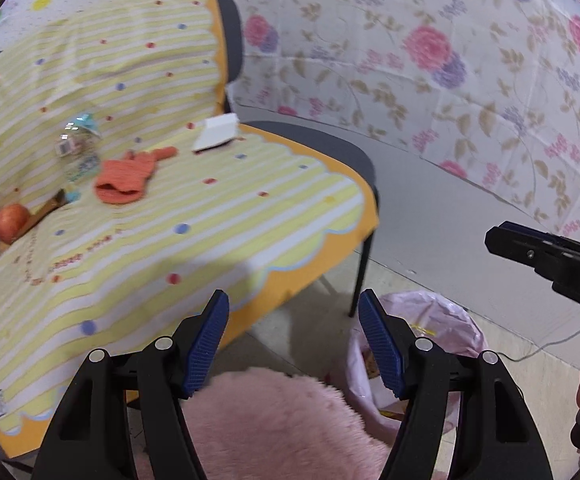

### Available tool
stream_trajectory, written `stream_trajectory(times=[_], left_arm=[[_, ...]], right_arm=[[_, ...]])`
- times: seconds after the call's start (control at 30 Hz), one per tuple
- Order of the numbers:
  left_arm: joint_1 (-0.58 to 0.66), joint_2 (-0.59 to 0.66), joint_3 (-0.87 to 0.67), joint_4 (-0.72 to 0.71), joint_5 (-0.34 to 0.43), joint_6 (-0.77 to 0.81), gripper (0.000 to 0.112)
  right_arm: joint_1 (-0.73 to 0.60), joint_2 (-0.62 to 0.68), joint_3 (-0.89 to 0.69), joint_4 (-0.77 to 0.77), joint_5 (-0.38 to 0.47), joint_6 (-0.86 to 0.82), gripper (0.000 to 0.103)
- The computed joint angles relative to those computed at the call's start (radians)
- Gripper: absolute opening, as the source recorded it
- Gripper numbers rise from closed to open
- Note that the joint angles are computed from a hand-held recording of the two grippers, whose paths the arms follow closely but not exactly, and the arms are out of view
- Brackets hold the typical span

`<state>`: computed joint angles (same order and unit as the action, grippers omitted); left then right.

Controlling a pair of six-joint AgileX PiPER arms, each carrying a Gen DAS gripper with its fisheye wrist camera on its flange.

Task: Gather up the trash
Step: 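Move both tools back over the chair seat, then grasp the white paper card with the right tool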

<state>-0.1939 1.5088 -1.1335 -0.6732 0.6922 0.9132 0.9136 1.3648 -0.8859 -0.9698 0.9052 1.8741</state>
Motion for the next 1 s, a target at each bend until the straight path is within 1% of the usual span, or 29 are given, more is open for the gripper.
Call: stream_trajectory(times=[0.07, 0.23, 0.4, 0.47, 0.57, 0.73, 0.8, 0.87, 0.97, 1.0], left_arm=[[0.038, -0.005, -0.016, 0.005, -0.003, -0.010, 0.068], [0.125, 0.009, -0.066, 0.018, -0.015, -0.029, 0.068], [0.188, 0.074, -0.155, 0.070, -0.026, -0.085, 0.068], [0.208, 0.121, -0.219, 0.090, -0.019, -0.113, 0.068], [0.219, 0.179, -0.301, 0.122, -0.022, -0.158, 0.071], [0.210, 0.319, -0.497, 0.202, 0.005, -0.262, 0.071], [0.202, 0.388, -0.593, 0.226, 0.024, -0.304, 0.077], [0.193, 0.443, -0.671, 0.244, 0.043, -0.336, 0.080], [0.169, 0.559, -0.840, 0.310, 0.093, -0.400, 0.080], [0.162, 0.595, -0.895, 0.329, 0.111, -0.418, 0.080]], right_arm=[[-0.035, 0.044, -0.060, 0.009, -0.047, -0.074, 0.030], [-0.095, 0.147, -0.205, 0.043, -0.111, -0.238, 0.030], [-0.167, 0.263, -0.362, 0.108, -0.175, -0.420, 0.030], [-0.200, 0.297, -0.414, 0.137, -0.189, -0.482, 0.030], [-0.251, 0.347, -0.488, 0.176, -0.208, -0.564, 0.037], [-0.342, 0.457, -0.646, 0.288, -0.226, -0.735, 0.044], [-0.379, 0.510, -0.717, 0.323, -0.225, -0.789, 0.054], [-0.421, 0.579, -0.810, 0.372, -0.218, -0.858, 0.056], [-0.483, 0.682, -0.953, 0.473, -0.205, -0.961, 0.056], [-0.512, 0.743, -1.040, 0.523, -0.191, -1.009, 0.056]])
